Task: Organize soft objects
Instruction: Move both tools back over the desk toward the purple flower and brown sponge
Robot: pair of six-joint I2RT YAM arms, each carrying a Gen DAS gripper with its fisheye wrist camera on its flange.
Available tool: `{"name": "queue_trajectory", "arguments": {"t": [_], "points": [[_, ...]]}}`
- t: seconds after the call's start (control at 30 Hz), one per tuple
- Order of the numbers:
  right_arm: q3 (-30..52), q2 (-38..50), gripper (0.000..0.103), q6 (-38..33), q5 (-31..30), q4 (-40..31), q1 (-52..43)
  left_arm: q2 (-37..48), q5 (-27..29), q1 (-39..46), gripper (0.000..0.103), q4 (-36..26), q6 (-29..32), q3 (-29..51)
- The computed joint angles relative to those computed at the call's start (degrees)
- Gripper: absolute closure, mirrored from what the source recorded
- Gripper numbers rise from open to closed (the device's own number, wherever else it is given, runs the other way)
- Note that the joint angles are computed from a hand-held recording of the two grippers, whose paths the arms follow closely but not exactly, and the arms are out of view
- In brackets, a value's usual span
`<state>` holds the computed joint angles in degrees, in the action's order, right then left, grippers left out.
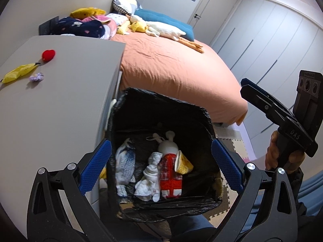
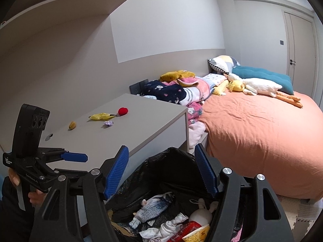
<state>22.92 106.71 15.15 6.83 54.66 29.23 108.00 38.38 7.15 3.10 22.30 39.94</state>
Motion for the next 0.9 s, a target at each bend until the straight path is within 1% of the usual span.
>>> {"name": "queue_trajectory", "arguments": {"t": [0.27,0.5,0.7,0.9], "points": [[8.51,4.3,0.034,0.37,-0.54,-4.98,2.2,3.02,-0.11,6.5,0.007,-2.42,2.19,3.89],[17.19,9.21,0.034,0.53,-2.36,-9.31,4.07,6.95,0.16,12.62,0.007,-6.4,3.93,9.12],[25.6,13.54,0.034,0.18,-4.28,-14.36,5.42,9.17,0.78,17.28,0.007,-9.38,5.1,13.21],[36.07,18.97,0.033,-0.64,-5.77,-20.86,7.24,12.9,-0.34,21.54,0.007,-11.48,5.03,18.88]]}}
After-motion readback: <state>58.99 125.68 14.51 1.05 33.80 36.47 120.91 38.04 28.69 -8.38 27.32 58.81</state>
